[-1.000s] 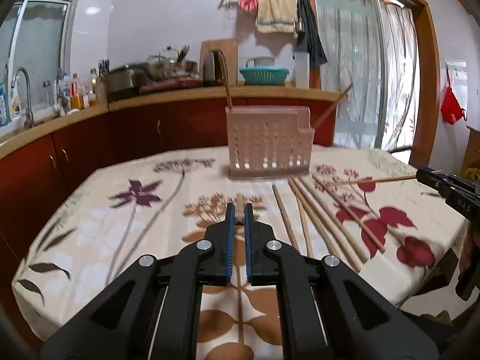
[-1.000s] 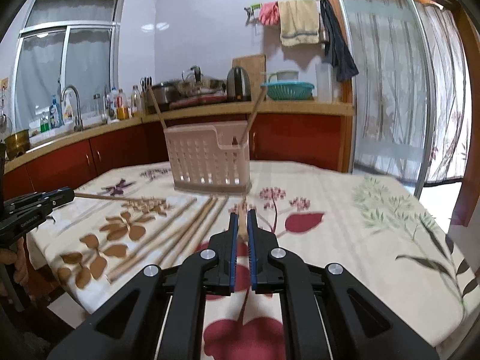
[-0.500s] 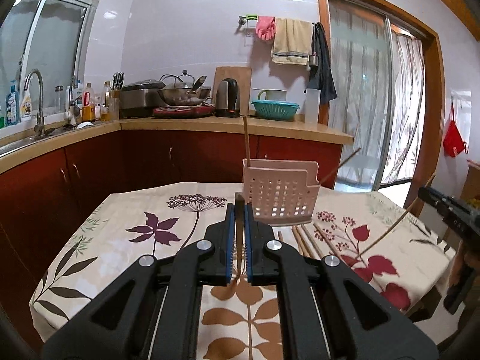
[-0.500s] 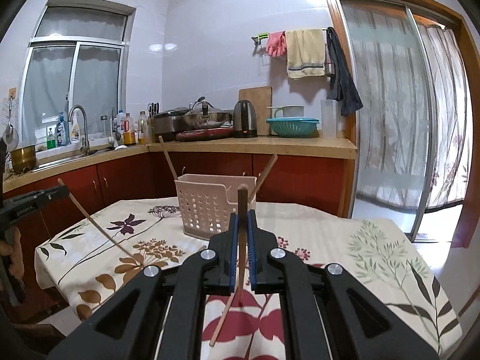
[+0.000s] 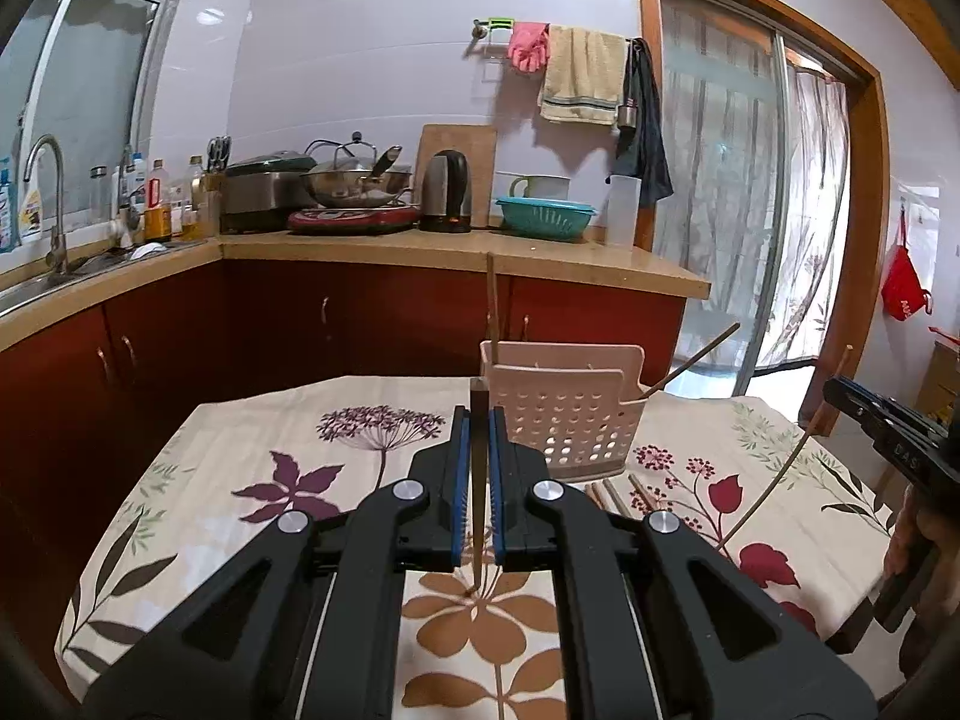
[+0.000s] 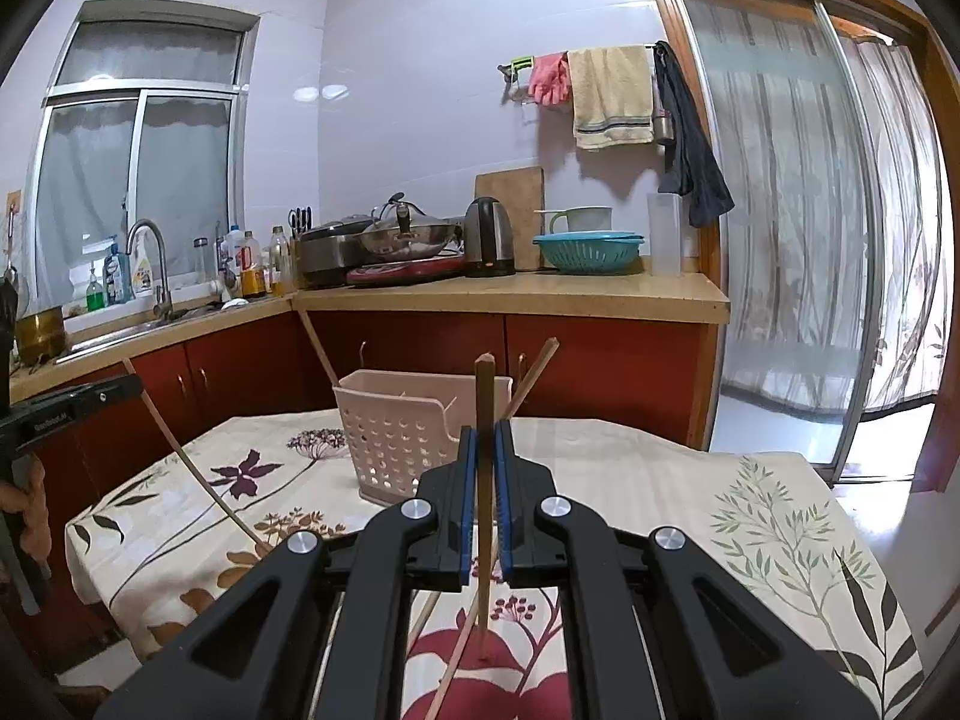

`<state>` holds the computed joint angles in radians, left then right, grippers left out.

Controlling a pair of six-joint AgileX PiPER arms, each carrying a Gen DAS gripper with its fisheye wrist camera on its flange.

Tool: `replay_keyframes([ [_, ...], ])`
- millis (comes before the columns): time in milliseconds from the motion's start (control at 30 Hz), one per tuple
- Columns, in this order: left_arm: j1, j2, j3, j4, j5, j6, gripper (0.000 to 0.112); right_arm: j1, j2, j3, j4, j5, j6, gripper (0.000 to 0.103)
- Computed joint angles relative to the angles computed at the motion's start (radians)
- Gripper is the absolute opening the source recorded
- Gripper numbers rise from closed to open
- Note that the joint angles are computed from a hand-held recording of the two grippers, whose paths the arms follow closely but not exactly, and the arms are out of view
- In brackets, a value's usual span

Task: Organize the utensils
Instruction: 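Lift both held chopsticks upright and carry them over the beige holder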

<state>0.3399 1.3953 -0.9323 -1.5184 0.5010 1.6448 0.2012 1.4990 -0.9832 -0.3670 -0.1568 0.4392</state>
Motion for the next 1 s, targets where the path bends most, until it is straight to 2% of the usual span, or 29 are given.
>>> replay_keyframes([
  [200,-0.008,0.031,-0.107,0.103,0.058,-0.130,0.007,-0.018,0.012,-0.076,-0.350,0.012,0.362,0.007],
  [400,-0.018,0.063,-0.249,0.156,0.125,-0.226,0.007,-0.020,0.043,-0.188,-0.543,-0.003,0.549,0.007],
  [500,-0.042,0.078,-0.314,0.156,0.113,-0.238,0.007,-0.024,0.070,-0.257,-0.600,-0.018,0.606,0.007],
  [600,-0.069,0.106,-0.387,0.148,0.098,-0.239,0.007,-0.021,0.105,-0.331,-0.578,-0.019,0.573,0.007],
  [733,-0.102,0.159,-0.485,0.158,0.081,-0.257,0.007,-0.029,0.174,-0.451,-0.679,-0.027,0.679,0.007],
  [900,-0.159,0.260,-0.620,0.178,0.002,-0.284,0.007,-0.034,0.275,-0.596,-0.709,-0.023,0.727,0.007],
  [1000,-0.170,0.315,-0.683,0.205,-0.011,-0.322,0.007,-0.031,0.329,-0.673,-0.782,-0.009,0.801,0.007],
])
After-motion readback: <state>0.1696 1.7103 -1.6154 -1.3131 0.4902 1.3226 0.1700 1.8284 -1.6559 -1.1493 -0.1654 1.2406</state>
